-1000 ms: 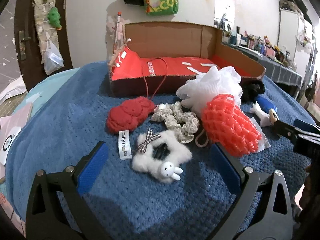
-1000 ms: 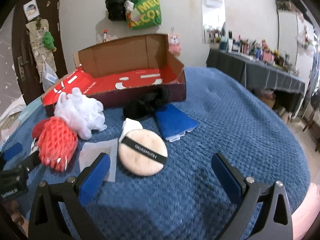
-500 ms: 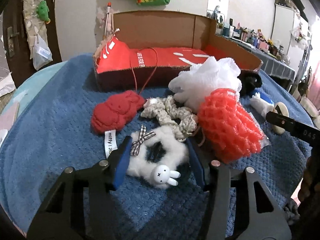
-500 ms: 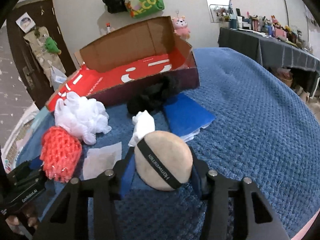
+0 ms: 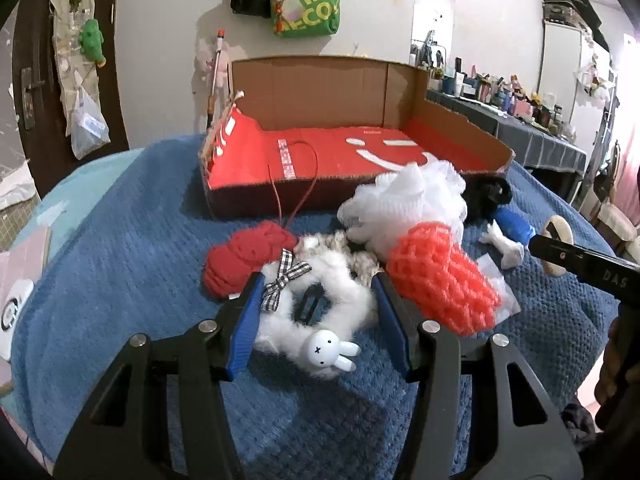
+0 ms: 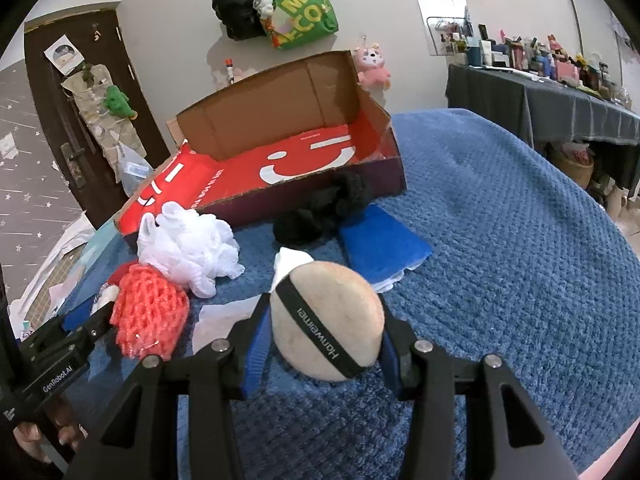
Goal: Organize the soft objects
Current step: 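Carry the bunny and the powder puff into the red box and lower them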
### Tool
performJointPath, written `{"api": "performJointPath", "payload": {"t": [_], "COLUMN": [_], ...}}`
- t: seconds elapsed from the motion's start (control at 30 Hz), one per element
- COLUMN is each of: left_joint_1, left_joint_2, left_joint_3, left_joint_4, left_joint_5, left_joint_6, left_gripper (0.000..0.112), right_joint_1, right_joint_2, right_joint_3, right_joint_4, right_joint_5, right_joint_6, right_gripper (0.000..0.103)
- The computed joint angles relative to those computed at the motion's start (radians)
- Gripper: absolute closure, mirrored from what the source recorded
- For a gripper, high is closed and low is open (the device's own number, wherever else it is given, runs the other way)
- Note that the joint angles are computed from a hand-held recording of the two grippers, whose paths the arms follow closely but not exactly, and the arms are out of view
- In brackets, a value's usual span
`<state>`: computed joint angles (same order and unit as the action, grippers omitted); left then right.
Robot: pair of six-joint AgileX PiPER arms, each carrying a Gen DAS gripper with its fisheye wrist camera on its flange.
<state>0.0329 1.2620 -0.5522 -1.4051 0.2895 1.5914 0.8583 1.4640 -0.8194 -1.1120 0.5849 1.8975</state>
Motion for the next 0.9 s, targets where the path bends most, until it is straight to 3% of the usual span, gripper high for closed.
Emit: {"api": "performJointPath", "payload": {"t": [0.2,0.27,0.4,0.47,0.53,0.67,0.9], "left_joint_1": [-0.01,-0.012,-0.027,-0.053,-0.062,-0.097,-0.163], "left_joint_2": [0.003,0.033,0.144,0.191,0.252,0.381,0.607], "left_joint_3": [-0.087,-0.152,-0.341,-0.42,-0.518,-0.711,-0.991], "left_joint_4": [0.012,0.092,0.316,0.439,0.536,0.733,1.063], "left_joint_5": [-0.017,-0.004,0.035,0.026,0.073,0.153,0.256], "left_joint_6": [0.009,-0.06,-0.269,-0.386,-0.473,-0.667,-0.975], "left_gripper": [0.06,0.06,0.06,0.06,0.06,0.06,0.06], "right_joint_1": [-0.071,-0.121,-0.247,-0.304,-0.357,-0.439,-0.503], "right_joint_2": [0.005,0.013,0.074,0.136,0.206,0.358,0.64], "right_joint_3": [-0.1,-0.152,-0.31,-0.413,-0.524,-0.763,-1.191], "right_joint_4": [0.06,0.128,0.415,0.56,0.726,1.006,1.173], "right_joint_5": [-0.015,-0.053,-0.1,-0.084,-0.057,0.1,0.444], "right_joint_6": [-0.206,-0.33,-0.73,-0.93,-1.13,-1.466,-1.657], "right_gripper": [0.053,0.053,0.053,0.053,0.053,0.053,0.053]}}
